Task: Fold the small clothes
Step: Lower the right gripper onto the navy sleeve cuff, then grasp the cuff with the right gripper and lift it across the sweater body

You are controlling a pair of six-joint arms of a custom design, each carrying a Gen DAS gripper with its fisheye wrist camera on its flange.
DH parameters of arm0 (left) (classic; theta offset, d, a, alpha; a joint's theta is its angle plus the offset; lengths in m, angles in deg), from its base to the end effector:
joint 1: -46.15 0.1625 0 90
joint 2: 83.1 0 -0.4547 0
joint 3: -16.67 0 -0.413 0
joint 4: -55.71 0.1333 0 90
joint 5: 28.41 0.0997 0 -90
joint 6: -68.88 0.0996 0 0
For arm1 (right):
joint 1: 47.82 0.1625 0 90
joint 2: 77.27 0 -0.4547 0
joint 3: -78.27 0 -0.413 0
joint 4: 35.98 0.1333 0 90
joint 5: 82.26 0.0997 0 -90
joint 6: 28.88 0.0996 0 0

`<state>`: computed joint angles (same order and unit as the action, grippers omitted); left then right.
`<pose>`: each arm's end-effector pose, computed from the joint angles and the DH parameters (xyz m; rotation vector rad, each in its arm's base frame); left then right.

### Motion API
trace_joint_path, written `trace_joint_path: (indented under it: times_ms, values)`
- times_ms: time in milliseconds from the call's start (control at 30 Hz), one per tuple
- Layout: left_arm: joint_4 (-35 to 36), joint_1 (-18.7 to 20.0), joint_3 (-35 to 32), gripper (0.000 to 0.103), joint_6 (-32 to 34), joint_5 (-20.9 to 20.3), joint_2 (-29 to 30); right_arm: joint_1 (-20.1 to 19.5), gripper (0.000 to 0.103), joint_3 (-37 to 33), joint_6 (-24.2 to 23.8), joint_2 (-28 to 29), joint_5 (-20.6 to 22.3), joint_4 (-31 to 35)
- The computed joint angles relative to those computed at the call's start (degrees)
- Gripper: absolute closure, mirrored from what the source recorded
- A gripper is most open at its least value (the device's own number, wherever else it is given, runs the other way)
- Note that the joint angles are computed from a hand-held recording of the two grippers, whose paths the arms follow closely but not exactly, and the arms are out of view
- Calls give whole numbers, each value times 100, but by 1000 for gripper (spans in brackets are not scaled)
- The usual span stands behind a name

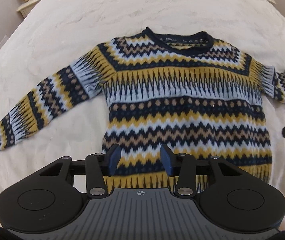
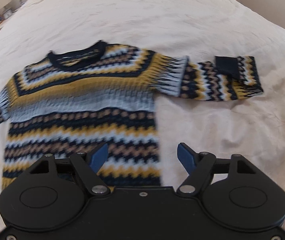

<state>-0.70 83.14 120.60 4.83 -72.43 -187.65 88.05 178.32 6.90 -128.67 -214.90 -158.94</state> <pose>-0.1520 -0.3711 0.4948 0.0637 2.2307 -0.4592 0.5000 -0.3933 0.1103 0.3373 -2.3634 0.3597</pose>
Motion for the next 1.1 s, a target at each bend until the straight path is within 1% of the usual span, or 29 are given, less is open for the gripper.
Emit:
trace_joint_path:
  times_ms: [100, 133, 167, 267, 367, 433, 500, 533, 667, 700, 767, 867, 1000, 1100]
  values:
    - [-153, 72, 17, 64, -15, 9, 80, -214, 36, 43, -220, -90, -212, -26]
    - [-169, 73, 17, 66, -67, 21, 117, -303, 40, 63, -370, -123, -274, -117]
    - [-169, 56, 25, 66, -148, 61, 142, -369, 41, 83, -517, -139, -343, -225]
    - [-28, -58, 53, 66, -563, 258, 258, -619, 42, 165, -1295, -161, -625, -838]
    - [298, -151, -43, 66, -1177, 303, 488, -910, 42, 242, -2479, -73, -891, -1865]
    - [292, -217, -21, 66, -1444, 292, 557, -1111, 42, 238, -3259, 56, -1018, -2525]
    - [347, -253, -37, 66, -1721, 204, 674, -1291, 43, 180, -3786, 214, -1152, -2961]
    - [402, -264, -63, 66, -1858, 145, 754, -1401, 45, 136, -4037, 301, -1164, -3197]
    - [437, -311, -120, 66, -2199, -93, 1018, -1694, 45, -41, -4767, 639, -1333, -3852]
    - [441, -327, -129, 66, -2259, -127, 1087, -1762, 45, -100, -4897, 713, -1344, -3980]
    - [410, -350, -163, 66, -2313, -173, 1219, -1864, 46, -142, -4946, 749, -1367, -4076]
    - [382, -372, -227, 66, -2343, -163, 1413, -1997, 45, -292, -4794, 903, -1396, -4159]
    - [442, -343, -385, 66, -2300, -99, 1670, -2125, 45, -398, -4493, 1055, -1479, -4030]
    - [457, -295, -489, 66, -2250, -65, 1806, -2182, 46, -402, -4539, 1129, -1600, -4078]
